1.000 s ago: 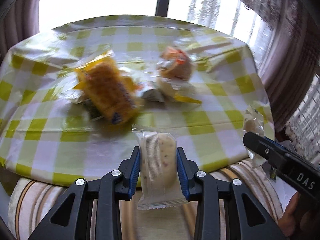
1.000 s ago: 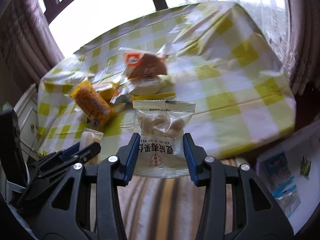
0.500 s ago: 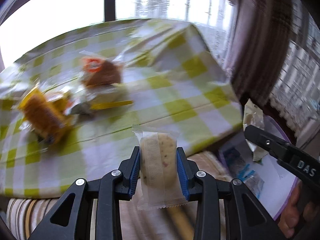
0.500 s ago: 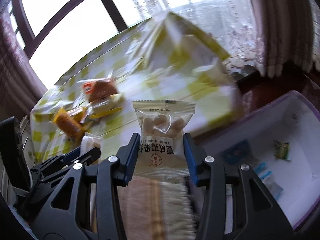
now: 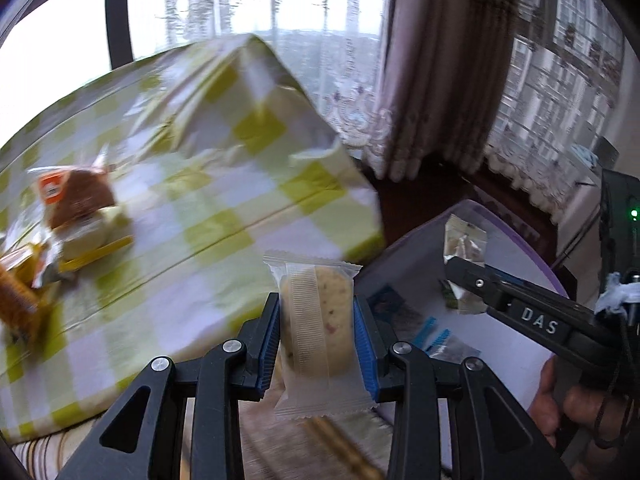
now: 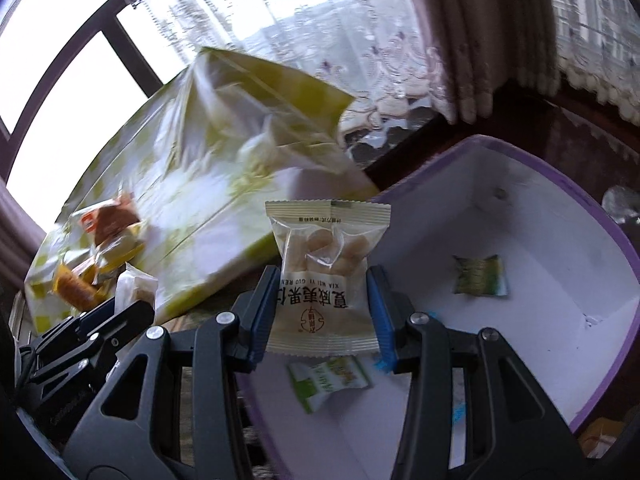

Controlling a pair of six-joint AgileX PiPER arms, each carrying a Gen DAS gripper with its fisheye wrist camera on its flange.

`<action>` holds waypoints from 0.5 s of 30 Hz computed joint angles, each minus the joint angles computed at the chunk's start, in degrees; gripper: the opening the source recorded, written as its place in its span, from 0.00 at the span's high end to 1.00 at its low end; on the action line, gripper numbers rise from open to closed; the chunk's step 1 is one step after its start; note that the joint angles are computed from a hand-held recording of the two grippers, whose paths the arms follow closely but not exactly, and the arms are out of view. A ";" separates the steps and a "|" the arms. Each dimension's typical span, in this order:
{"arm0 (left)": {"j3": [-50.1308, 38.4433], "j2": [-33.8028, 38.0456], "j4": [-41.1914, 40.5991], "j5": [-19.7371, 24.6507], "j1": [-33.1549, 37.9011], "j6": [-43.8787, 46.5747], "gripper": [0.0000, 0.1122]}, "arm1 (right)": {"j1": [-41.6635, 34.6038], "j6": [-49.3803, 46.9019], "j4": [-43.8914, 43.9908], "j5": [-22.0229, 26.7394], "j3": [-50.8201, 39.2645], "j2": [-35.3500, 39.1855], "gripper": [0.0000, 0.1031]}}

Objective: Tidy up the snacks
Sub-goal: 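Carry both packets to the white box and open both tools to drop them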

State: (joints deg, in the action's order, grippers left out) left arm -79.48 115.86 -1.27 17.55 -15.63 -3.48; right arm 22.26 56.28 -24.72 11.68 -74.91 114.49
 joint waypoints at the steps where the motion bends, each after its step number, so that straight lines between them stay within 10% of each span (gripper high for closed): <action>1: -1.14 0.78 -1.52 0.59 -0.21 1.49 0.68 | -0.43 0.25 -0.22 0.06 0.16 -0.06 0.53; 15: -2.17 1.86 -13.64 1.63 0.58 11.86 0.50 | -2.29 3.49 -1.98 0.01 2.02 -1.20 0.38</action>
